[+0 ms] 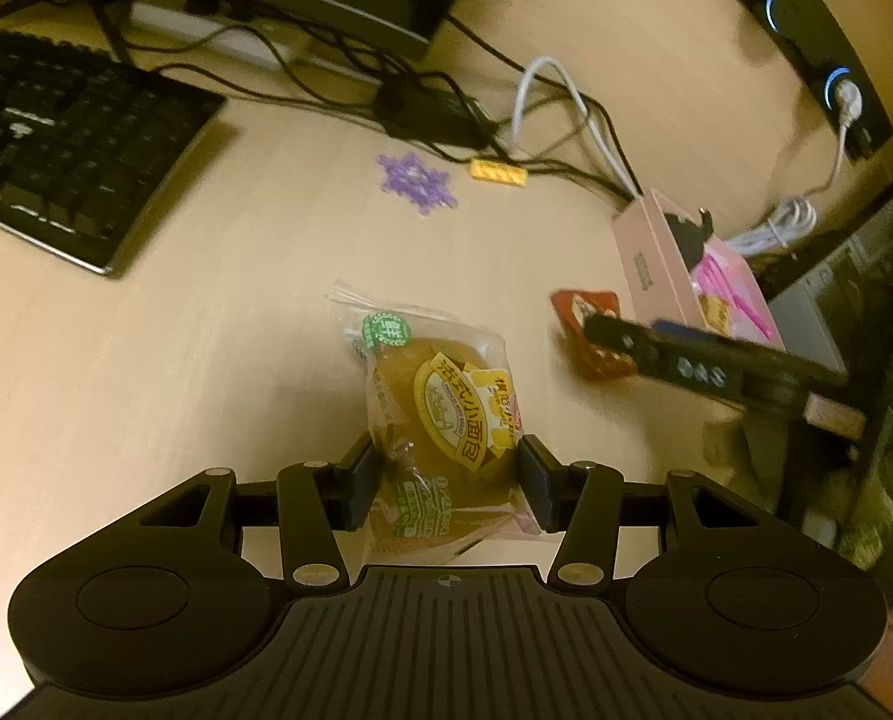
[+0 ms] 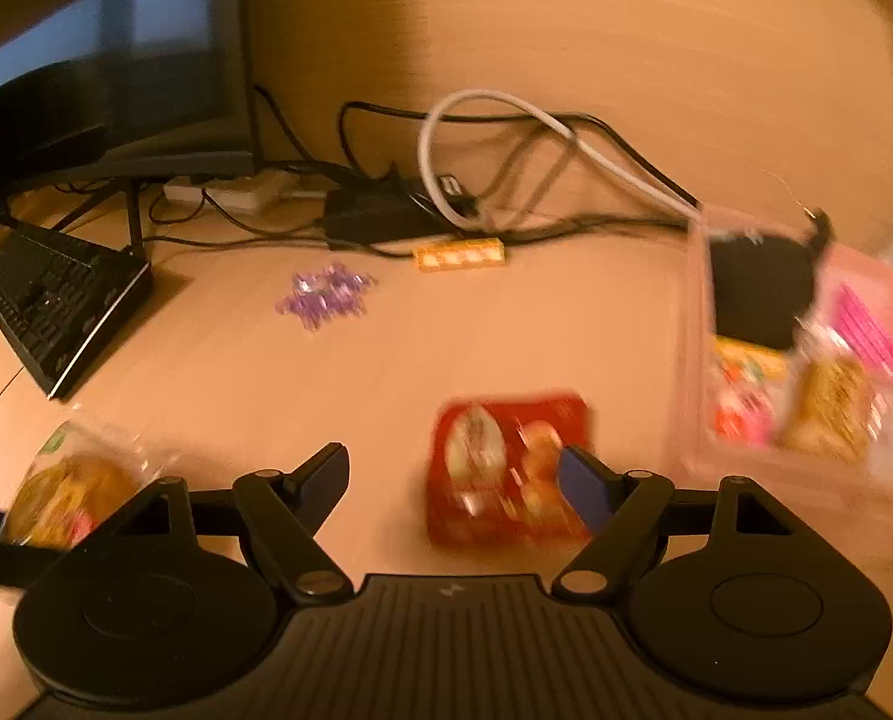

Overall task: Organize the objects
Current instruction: 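Close the right tool on the yellow toy brick and lift it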

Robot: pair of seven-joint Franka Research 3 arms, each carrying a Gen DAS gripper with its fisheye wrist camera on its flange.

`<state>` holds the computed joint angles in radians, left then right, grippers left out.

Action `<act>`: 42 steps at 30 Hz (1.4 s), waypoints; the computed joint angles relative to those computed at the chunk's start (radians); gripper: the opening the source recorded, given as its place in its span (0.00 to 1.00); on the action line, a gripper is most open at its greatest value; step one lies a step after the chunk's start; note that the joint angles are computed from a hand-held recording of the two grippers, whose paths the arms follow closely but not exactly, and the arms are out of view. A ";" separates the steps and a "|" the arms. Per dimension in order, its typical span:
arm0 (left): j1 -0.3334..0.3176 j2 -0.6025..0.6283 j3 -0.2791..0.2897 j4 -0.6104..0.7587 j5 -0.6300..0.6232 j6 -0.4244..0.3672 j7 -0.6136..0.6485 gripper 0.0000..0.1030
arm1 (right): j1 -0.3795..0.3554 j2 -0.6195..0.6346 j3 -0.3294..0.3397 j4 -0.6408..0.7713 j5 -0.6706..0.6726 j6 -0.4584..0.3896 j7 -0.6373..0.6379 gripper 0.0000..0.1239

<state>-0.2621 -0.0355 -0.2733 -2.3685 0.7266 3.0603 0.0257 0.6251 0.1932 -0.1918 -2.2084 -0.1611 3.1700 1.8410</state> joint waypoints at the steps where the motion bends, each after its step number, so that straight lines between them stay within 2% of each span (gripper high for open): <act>1: 0.005 -0.006 0.000 -0.005 0.016 0.000 -0.023 0.52 | 0.031 0.026 -0.039 0.036 -0.076 -0.006 0.067 0.63; 2: 0.008 -0.010 0.001 -0.010 0.023 0.004 -0.034 0.52 | 0.056 0.053 -0.064 0.073 -0.085 -0.012 0.077 0.63; 3: 0.011 -0.012 0.001 -0.014 0.021 0.007 -0.035 0.52 | 0.053 0.082 -0.054 0.113 -0.036 -0.013 0.031 0.63; 4: 0.013 -0.015 0.001 -0.018 0.020 0.009 -0.035 0.52 | 0.047 0.120 -0.048 0.165 -0.021 -0.010 0.030 0.62; 6: 0.015 -0.024 0.000 -0.028 0.007 0.009 -0.023 0.52 | 0.076 0.200 -0.084 0.273 0.023 -0.018 0.062 0.62; 11: 0.034 -0.079 -0.011 -0.070 -0.016 -0.003 -0.010 0.52 | -0.017 0.407 -0.003 0.564 0.108 -0.123 0.000 0.62; 12: 0.039 -0.093 -0.014 -0.083 -0.024 -0.004 -0.007 0.52 | -0.023 0.444 -0.001 0.619 0.109 -0.153 -0.010 0.62; 14: 0.053 -0.117 -0.022 -0.105 -0.040 -0.002 -0.005 0.52 | -0.074 0.510 0.055 0.731 0.122 -0.238 -0.062 0.62; 15: 0.063 -0.125 -0.030 -0.112 -0.043 -0.003 -0.010 0.52 | -0.088 0.539 0.069 0.779 0.128 -0.279 -0.075 0.58; 16: 0.075 -0.133 -0.038 -0.117 -0.041 -0.004 -0.017 0.52 | -0.087 0.556 0.065 0.801 0.122 -0.285 -0.075 0.53; 17: 0.093 -0.140 -0.051 -0.121 -0.027 -0.001 -0.033 0.52 | -0.093 0.556 0.072 0.803 0.120 -0.283 -0.086 0.49; 18: 0.108 -0.144 -0.062 -0.123 -0.014 0.003 -0.045 0.52 | -0.113 0.546 0.101 0.798 0.133 -0.294 -0.108 0.33; 19: 0.121 -0.143 -0.071 -0.120 -0.002 0.007 -0.054 0.52 | -0.150 0.521 0.154 0.770 0.165 -0.289 -0.158 0.25; 21: 0.130 -0.130 -0.075 -0.112 0.008 0.019 -0.050 0.52 | -0.147 0.458 0.163 0.688 0.175 -0.262 -0.172 0.15; 23: 0.132 -0.105 -0.073 -0.097 0.015 0.038 -0.035 0.52 | -0.144 0.376 0.175 0.574 0.185 -0.219 -0.197 0.15; 25: 0.123 -0.073 -0.066 -0.078 0.010 0.055 -0.014 0.52 | -0.123 0.302 0.160 0.480 0.182 -0.202 -0.199 0.15; 30: 0.069 0.003 -0.031 -0.027 -0.041 0.087 0.069 0.52 | -0.105 0.159 0.146 0.301 0.173 -0.158 -0.178 0.15; 32: 0.043 0.025 -0.014 -0.017 -0.097 0.109 0.128 0.52 | -0.110 0.125 0.148 0.260 0.173 -0.143 -0.169 0.15; 37: 0.003 0.049 0.022 0.004 -0.119 0.124 0.178 0.52 | -0.074 0.117 0.082 0.255 0.102 -0.148 -0.071 0.16; 38: -0.001 0.047 0.028 0.002 -0.117 0.126 0.182 0.52 | -0.073 0.125 0.078 0.264 0.094 -0.154 -0.052 0.20; 40: -0.003 0.043 0.036 -0.007 -0.132 0.131 0.203 0.52 | -0.070 0.144 0.069 0.280 0.084 -0.156 -0.010 0.36; 41: -0.002 0.039 0.040 -0.016 -0.133 0.138 0.205 0.52 | -0.059 0.155 0.056 0.287 0.074 -0.151 0.019 0.48; 42: 0.000 0.033 0.042 -0.022 -0.123 0.141 0.195 0.52 | -0.053 0.167 0.049 0.296 0.068 -0.142 0.042 0.50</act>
